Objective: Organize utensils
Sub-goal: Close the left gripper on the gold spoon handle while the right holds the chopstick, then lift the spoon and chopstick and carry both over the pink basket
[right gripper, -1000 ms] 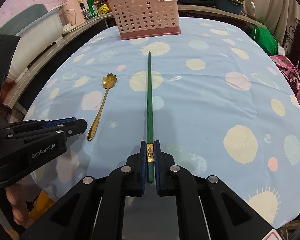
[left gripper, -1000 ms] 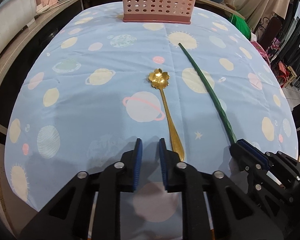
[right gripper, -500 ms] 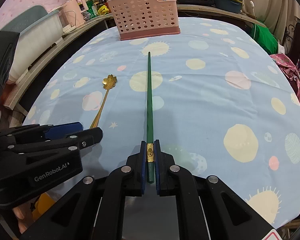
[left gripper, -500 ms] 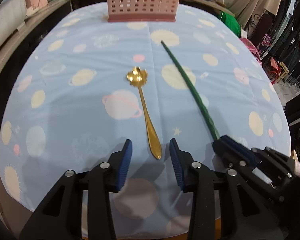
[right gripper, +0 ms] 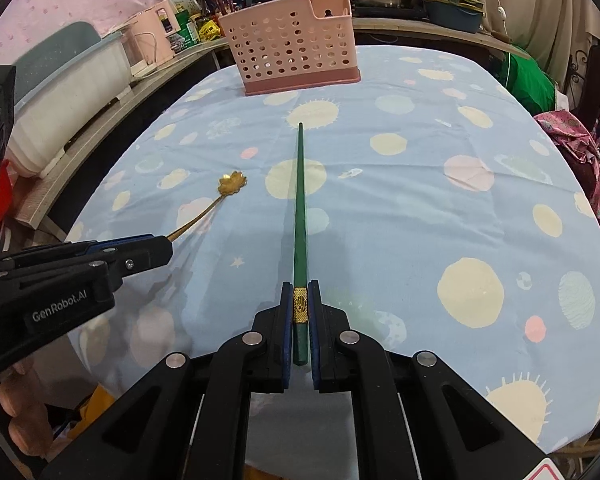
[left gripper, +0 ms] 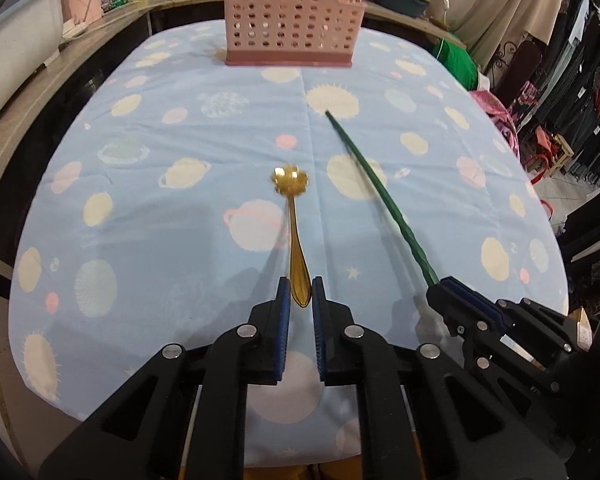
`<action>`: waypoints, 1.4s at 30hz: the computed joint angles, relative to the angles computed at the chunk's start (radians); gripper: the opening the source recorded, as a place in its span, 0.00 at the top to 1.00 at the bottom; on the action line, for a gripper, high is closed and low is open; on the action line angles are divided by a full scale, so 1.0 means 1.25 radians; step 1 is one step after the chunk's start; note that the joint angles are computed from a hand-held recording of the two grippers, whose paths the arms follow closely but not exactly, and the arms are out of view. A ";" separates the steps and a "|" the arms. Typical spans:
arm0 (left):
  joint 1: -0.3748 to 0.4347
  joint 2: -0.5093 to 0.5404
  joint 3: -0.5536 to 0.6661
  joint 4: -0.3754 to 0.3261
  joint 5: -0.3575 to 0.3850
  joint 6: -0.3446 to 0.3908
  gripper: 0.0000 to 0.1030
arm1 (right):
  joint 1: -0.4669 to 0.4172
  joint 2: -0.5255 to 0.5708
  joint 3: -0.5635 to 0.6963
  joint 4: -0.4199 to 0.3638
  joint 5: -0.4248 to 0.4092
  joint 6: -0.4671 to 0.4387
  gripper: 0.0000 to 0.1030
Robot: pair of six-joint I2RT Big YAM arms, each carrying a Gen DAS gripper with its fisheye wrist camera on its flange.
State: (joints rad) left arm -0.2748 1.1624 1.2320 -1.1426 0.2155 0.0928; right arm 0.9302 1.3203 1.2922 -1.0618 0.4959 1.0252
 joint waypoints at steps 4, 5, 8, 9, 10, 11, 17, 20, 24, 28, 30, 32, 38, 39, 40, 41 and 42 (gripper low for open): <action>0.014 -0.004 0.038 0.004 0.019 -0.002 0.90 | -0.006 -0.017 0.020 0.005 0.024 -0.016 0.93; 0.017 -0.004 0.047 0.005 0.024 -0.004 0.90 | -0.008 -0.020 0.025 0.007 0.028 -0.022 0.93; 0.021 0.002 0.075 0.010 0.033 -0.005 0.91 | -0.020 -0.029 0.042 0.018 0.039 -0.046 0.93; 0.022 0.006 0.084 0.010 0.035 -0.003 0.93 | -0.024 -0.032 0.047 0.022 0.040 -0.053 0.93; 0.022 0.010 0.093 0.009 0.037 -0.004 0.98 | -0.028 -0.033 0.052 0.025 0.042 -0.060 0.93; 0.024 0.015 0.102 0.009 0.039 -0.004 0.98 | -0.031 -0.034 0.055 0.029 0.044 -0.066 0.93; 0.026 0.042 0.140 0.011 0.029 -0.001 0.99 | -0.054 -0.029 0.087 0.046 0.050 -0.106 0.93; 0.031 0.055 0.162 0.010 0.030 0.002 0.99 | -0.066 -0.029 0.104 0.057 0.057 -0.130 0.93; 0.037 0.070 0.194 0.011 0.027 0.009 0.99 | -0.090 -0.028 0.131 0.080 0.059 -0.168 0.93; 0.045 0.099 0.245 0.006 0.030 0.010 0.99 | -0.120 -0.021 0.167 0.104 0.058 -0.218 0.93; 0.046 0.117 0.275 0.001 0.028 0.011 0.99 | -0.138 -0.015 0.191 0.119 0.054 -0.249 0.93; 0.049 0.140 0.314 -0.003 0.029 0.012 0.99 | -0.155 -0.004 0.220 0.132 0.054 -0.280 0.93; 0.060 0.222 0.455 -0.010 0.031 -0.002 0.99 | -0.210 0.037 0.309 0.167 0.033 -0.353 0.93; 0.061 0.234 0.479 -0.012 0.031 -0.005 0.99 | -0.218 0.044 0.322 0.172 0.028 -0.362 0.93; 0.062 0.250 0.507 -0.013 0.030 -0.010 0.99 | -0.228 0.052 0.339 0.179 0.018 -0.370 0.94; 0.065 0.267 0.536 -0.015 0.032 -0.014 0.99 | -0.236 0.059 0.354 0.184 0.009 -0.376 0.94; 0.067 0.282 0.564 -0.020 0.035 -0.017 0.99 | -0.246 0.069 0.374 0.192 -0.001 -0.384 0.94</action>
